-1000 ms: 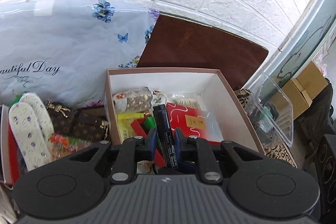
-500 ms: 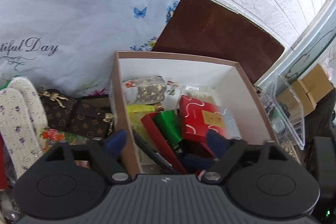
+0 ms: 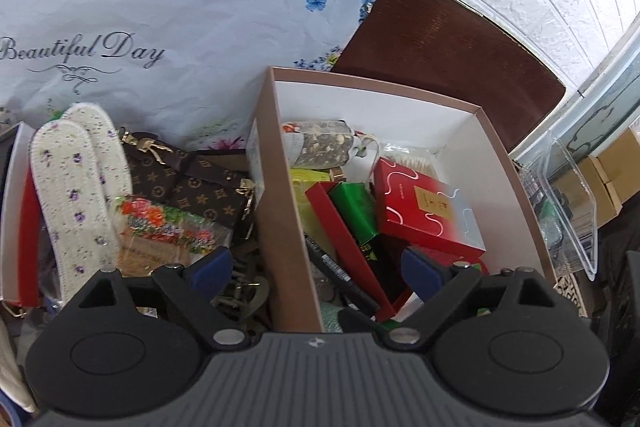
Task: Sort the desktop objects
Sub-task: 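Move the left tool back over the table to the blue tape roll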
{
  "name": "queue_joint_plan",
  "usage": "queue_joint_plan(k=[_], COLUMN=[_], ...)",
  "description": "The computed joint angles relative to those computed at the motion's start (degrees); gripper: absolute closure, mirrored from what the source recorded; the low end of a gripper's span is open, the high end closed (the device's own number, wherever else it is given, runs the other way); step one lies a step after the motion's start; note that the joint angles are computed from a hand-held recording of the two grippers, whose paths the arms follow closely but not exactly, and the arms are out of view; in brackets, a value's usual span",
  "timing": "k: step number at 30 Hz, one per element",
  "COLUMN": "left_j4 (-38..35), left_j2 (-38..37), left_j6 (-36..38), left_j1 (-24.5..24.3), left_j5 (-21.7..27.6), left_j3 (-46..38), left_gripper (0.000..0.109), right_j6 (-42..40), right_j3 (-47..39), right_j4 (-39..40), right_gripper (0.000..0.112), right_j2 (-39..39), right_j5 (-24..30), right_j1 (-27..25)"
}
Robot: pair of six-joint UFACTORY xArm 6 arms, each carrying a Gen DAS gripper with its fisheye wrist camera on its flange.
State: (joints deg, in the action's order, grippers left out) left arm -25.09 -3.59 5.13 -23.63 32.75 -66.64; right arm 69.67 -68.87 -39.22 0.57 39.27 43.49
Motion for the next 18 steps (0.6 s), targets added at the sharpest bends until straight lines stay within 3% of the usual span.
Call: queue_joint_plan(k=[18], left_j4=[3.9], left_j2=[-11.6], left_j6=[-2.9], left_j1=[1.2], left_j5=[-0.1], left_j3=[11.0], left_gripper=[0.014], right_j6=[4.1], right_j3=[-0.6], right_j4=[-2.9], right_gripper=[0.027], right_j2=[-2.7], right_j5=[4.8], right_j1=[5.3])
